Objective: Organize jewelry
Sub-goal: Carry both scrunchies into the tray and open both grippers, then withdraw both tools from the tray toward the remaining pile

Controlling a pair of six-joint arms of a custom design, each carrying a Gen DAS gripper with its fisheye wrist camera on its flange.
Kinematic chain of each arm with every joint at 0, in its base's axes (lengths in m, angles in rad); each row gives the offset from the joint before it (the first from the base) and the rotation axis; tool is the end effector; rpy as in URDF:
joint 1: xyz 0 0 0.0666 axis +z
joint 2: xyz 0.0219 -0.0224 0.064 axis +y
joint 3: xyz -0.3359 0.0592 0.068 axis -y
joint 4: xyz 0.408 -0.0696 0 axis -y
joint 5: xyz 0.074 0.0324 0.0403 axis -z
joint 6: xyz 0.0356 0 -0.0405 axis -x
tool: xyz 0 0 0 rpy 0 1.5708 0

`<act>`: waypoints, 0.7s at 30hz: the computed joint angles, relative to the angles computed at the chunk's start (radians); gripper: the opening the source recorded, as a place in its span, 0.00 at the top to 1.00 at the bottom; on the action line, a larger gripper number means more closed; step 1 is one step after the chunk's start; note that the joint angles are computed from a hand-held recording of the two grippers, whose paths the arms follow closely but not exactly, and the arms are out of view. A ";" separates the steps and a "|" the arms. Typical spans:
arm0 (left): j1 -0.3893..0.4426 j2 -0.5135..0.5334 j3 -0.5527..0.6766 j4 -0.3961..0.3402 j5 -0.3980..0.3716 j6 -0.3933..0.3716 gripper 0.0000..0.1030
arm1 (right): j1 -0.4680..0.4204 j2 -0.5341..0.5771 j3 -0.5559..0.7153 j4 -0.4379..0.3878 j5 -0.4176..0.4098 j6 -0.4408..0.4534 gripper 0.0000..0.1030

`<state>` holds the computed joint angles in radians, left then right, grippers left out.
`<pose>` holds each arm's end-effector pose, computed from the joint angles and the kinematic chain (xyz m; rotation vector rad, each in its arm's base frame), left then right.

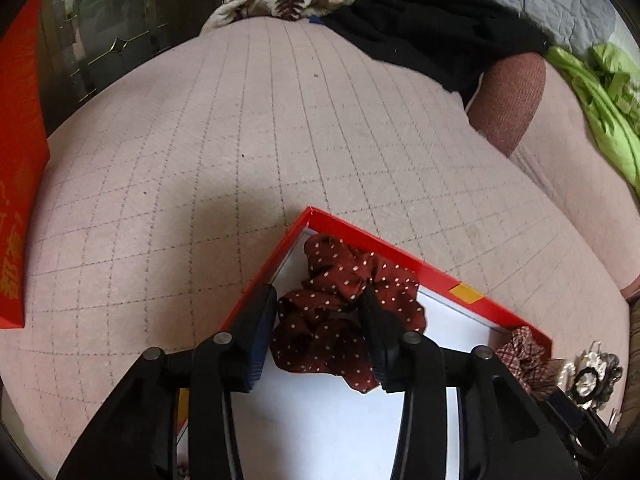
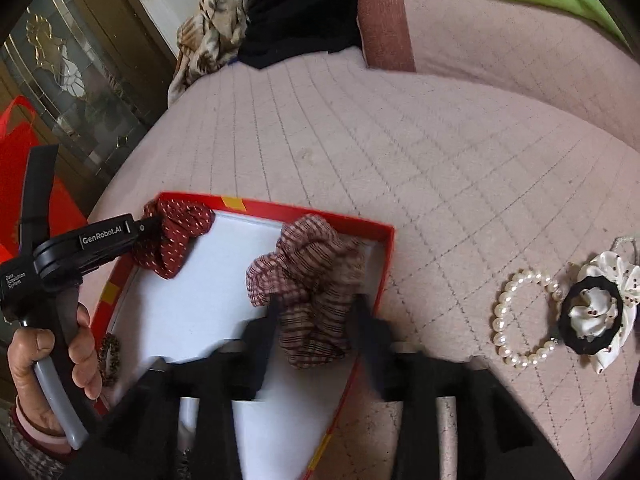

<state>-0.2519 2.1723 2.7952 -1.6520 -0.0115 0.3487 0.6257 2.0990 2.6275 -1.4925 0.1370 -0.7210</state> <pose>0.6351 -0.1634 0.5131 -0.1306 2.6104 -0.2003 0.5416 0.3848 0.5023 0.1769 2.5554 0.3626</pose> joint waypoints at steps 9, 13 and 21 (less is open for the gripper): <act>-0.023 -0.212 -0.217 0.073 -0.057 0.007 0.54 | 0.040 -0.145 -0.156 0.025 0.061 0.000 0.45; -0.074 -0.346 -0.350 0.109 -0.097 -0.029 0.50 | 0.062 -0.317 -0.396 0.095 0.070 -0.042 0.45; -0.219 -0.557 -0.559 0.205 -0.149 -0.047 0.37 | 0.123 -0.650 -0.806 0.119 0.141 -0.201 0.44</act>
